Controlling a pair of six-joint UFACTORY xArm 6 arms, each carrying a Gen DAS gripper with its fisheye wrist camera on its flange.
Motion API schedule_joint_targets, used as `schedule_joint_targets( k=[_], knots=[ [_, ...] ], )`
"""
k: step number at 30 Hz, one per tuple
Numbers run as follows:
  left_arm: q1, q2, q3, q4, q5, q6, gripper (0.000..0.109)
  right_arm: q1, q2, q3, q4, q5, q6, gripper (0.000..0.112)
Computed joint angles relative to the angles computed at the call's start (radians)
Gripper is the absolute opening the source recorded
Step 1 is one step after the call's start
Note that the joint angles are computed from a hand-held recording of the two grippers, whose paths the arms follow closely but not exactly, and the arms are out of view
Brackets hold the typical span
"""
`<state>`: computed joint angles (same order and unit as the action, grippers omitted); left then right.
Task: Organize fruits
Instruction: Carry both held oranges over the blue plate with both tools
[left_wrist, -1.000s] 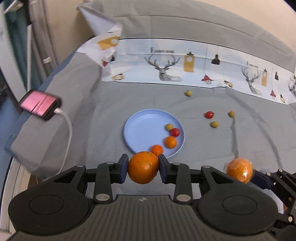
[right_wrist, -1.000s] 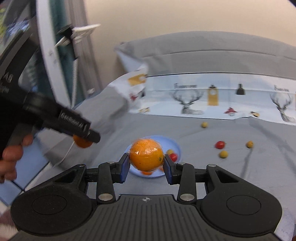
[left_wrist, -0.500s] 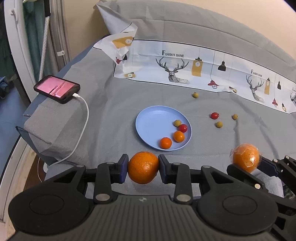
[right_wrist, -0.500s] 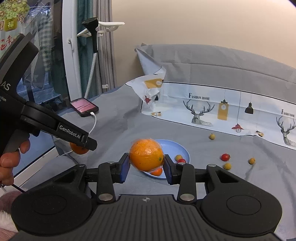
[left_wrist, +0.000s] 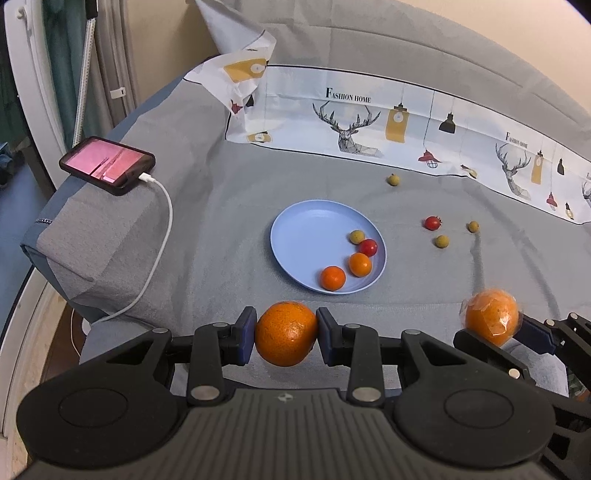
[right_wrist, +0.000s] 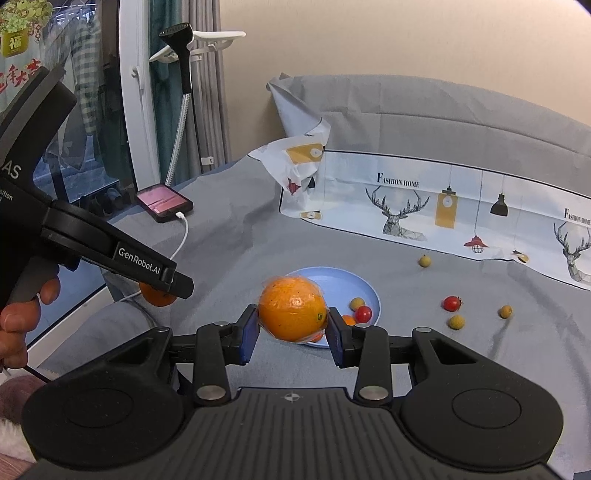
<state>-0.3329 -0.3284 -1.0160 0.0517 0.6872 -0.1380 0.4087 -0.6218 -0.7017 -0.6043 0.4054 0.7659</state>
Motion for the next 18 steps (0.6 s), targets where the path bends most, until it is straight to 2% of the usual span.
schedule_joint_targets(
  k=[18],
  knots=[
    [0.018, 0.169, -0.151, -0.005, 0.035, 0.001, 0.038, -0.047, 0.106, -0.041, 0.121, -0.027, -0.103, 0.040]
  ],
)
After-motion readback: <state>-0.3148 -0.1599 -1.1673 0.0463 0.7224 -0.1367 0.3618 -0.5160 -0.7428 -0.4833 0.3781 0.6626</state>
